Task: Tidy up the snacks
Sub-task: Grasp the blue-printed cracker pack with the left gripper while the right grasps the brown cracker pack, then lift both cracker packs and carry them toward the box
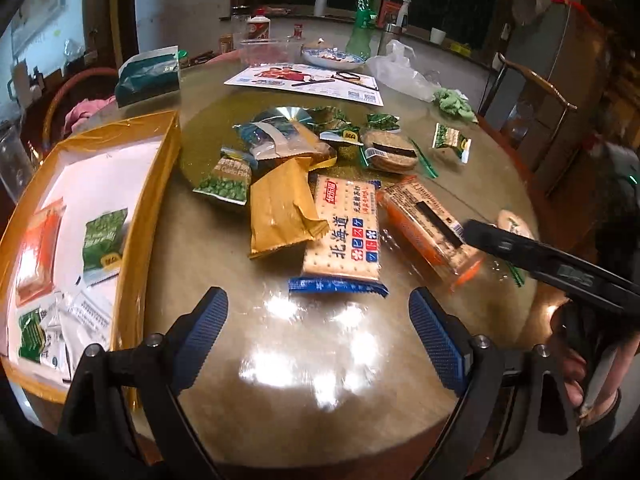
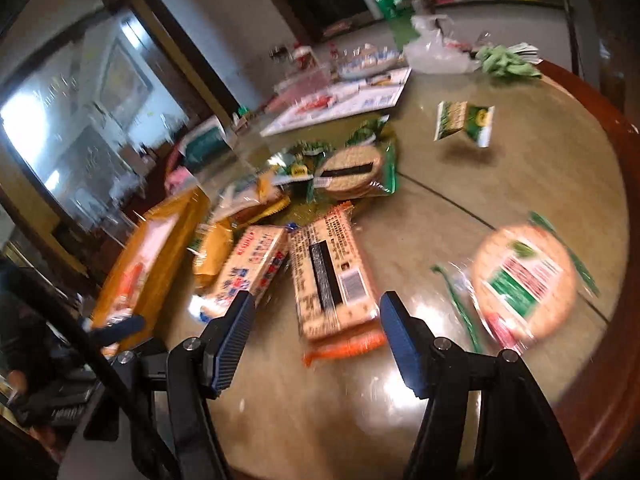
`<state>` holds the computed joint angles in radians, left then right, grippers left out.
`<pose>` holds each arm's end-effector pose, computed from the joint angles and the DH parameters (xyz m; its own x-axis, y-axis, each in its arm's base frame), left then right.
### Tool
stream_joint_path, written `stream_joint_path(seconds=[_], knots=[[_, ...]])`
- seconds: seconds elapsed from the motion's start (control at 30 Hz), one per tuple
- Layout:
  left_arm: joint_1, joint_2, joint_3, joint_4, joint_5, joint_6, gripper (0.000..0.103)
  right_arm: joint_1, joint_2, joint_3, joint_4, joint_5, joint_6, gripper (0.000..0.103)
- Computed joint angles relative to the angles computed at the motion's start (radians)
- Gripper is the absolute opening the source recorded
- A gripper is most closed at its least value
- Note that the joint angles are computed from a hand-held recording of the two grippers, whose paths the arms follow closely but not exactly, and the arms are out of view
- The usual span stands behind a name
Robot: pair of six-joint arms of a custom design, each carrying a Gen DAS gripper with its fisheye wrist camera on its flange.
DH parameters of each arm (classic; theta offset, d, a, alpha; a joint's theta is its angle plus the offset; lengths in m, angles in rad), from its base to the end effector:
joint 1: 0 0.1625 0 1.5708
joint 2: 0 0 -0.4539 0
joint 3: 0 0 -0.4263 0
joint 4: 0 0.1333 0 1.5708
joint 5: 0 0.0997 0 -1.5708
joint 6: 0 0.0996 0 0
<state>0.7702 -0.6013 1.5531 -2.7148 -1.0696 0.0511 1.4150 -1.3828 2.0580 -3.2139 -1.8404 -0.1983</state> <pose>-0.4023 -0.6426 0.0054 -0.6396 0.5998 -0.4808 0.7382 0.6537 -0.1667 0.0196 -0.5631 0.3696 -0.9175 0.2488 0.3103 -0.0946 0.6213 -0.7778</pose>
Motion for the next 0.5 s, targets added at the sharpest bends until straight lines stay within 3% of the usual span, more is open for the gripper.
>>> stream_joint_path(seconds=[0.1,0.2,0.27,0.33,0.4,0.5], knots=[[0.009,0.029,-0.048,0.066,-0.012,-0.016,0.092,0.035,0.075,-0.054,-0.015,-0.15,-0.045,0.065],[0.015,0.072,-0.109,0.11,-0.016,0.016,0.092,0.036,0.084,-0.054,-0.011,-0.156,-0.07,0.066],[0.024,0.11,-0.167,0.161,-0.007,0.01,0.091,0.054,0.104,-0.062,-0.018,-0.227,-0.091,0.066],[0.031,0.133,-0.205,0.189,-0.021,0.01,0.074,0.071,0.123,-0.068,-0.031,-0.302,-0.109,0.064],[0.034,0.149,-0.23,0.216,-0.038,0.028,0.059,0.078,0.128,-0.059,-0.053,-0.327,-0.132,0.062],[0.016,0.154,-0.206,0.175,0.02,0.071,0.057,0.078,0.125,-0.049,-0.064,-0.327,-0.128,0.059]])
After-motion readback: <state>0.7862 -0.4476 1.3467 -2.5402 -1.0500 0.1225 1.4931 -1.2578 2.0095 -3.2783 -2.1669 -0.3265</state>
